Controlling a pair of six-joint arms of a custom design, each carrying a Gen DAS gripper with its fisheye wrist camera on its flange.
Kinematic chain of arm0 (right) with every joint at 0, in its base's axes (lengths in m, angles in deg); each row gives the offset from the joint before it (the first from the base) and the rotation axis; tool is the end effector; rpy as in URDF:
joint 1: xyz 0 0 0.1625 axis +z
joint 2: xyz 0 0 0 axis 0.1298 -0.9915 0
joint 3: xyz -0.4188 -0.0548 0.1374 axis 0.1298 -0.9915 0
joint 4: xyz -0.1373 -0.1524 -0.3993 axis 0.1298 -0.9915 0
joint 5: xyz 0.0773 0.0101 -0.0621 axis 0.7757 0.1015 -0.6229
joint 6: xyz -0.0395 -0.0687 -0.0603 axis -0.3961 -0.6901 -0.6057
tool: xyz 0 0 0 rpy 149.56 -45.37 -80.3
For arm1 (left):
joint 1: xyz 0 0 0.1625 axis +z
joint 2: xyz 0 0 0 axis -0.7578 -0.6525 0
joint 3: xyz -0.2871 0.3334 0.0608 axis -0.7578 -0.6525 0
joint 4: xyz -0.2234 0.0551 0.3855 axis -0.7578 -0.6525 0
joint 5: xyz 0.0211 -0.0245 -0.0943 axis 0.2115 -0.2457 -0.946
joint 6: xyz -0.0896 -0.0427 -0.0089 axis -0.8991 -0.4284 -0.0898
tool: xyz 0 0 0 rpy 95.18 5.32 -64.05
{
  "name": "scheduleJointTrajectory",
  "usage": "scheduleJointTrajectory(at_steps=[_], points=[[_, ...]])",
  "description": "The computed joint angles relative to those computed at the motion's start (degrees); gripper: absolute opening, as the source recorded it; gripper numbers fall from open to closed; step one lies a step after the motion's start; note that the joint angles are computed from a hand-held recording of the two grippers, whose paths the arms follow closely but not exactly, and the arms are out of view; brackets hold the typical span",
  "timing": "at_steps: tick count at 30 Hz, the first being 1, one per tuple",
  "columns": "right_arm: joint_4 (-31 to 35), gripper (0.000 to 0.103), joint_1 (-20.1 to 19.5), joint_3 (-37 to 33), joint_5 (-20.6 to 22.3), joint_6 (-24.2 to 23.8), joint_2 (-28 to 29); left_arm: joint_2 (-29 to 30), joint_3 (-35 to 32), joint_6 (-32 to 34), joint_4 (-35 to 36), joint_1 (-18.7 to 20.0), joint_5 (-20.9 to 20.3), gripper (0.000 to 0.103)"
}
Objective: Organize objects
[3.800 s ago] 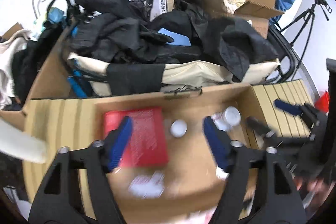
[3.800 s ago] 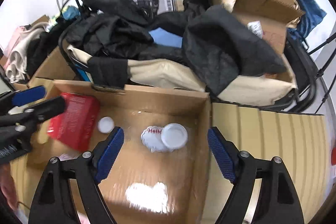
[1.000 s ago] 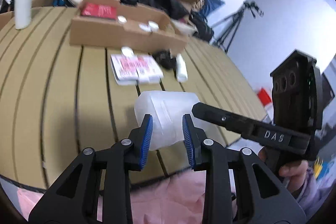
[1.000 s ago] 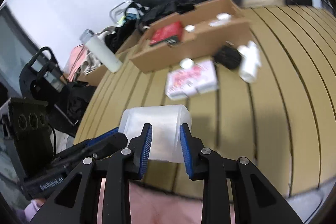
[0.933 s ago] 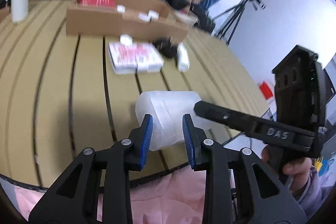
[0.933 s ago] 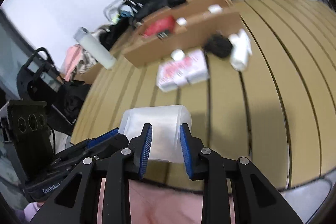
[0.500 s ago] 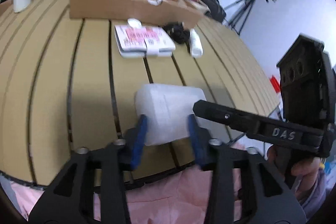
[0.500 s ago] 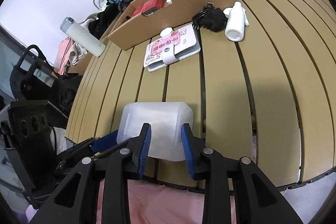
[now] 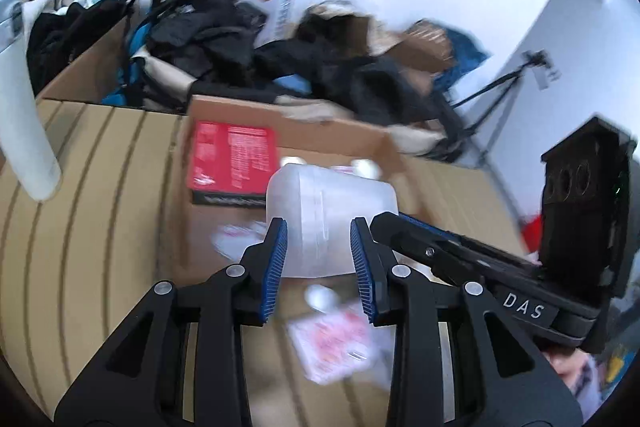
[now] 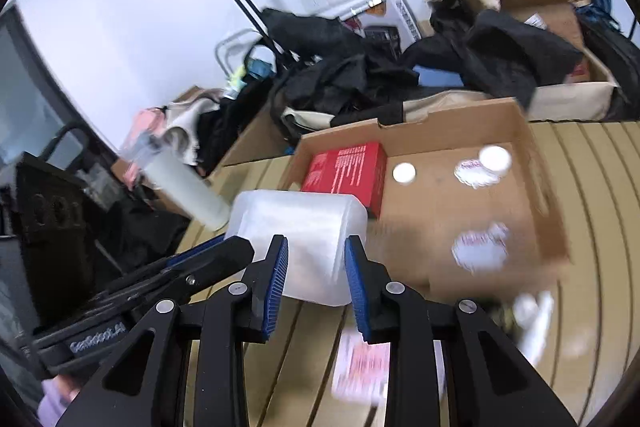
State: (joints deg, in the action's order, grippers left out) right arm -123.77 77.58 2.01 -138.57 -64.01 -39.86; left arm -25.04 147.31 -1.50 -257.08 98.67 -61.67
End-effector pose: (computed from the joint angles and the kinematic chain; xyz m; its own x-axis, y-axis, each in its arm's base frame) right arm 0.0733 -0.7412 0.2600 -0.8250 -0.5324 0.1895 -0.5651 0.7724 -0.2899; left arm -0.3140 -0.6784 0.0189 -0.9194 -0.0786 -0.3853 0.2162 0.7173 -0.6624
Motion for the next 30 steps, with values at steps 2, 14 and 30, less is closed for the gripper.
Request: scheduleJointTrajectory(at_steps=[2,14,30], points=[[1.69,0.032,0.46,-4.18,-1.98,2.42,4.72,0.68,-1.68,0.53,3.79,1.30,1.27,0.028],[-2.14,0.032,2.13,-5.31,-15.16,-1.24,8.85,-4.66,6.08,-6.52,10.78,-1.59,9.94,0.058],[-1.78,0.076,-1.32,6.05,-7.59,-19.35,-27.04,-26.24,13.27,-53.13,68.40,-24.96,22.75,0.096]])
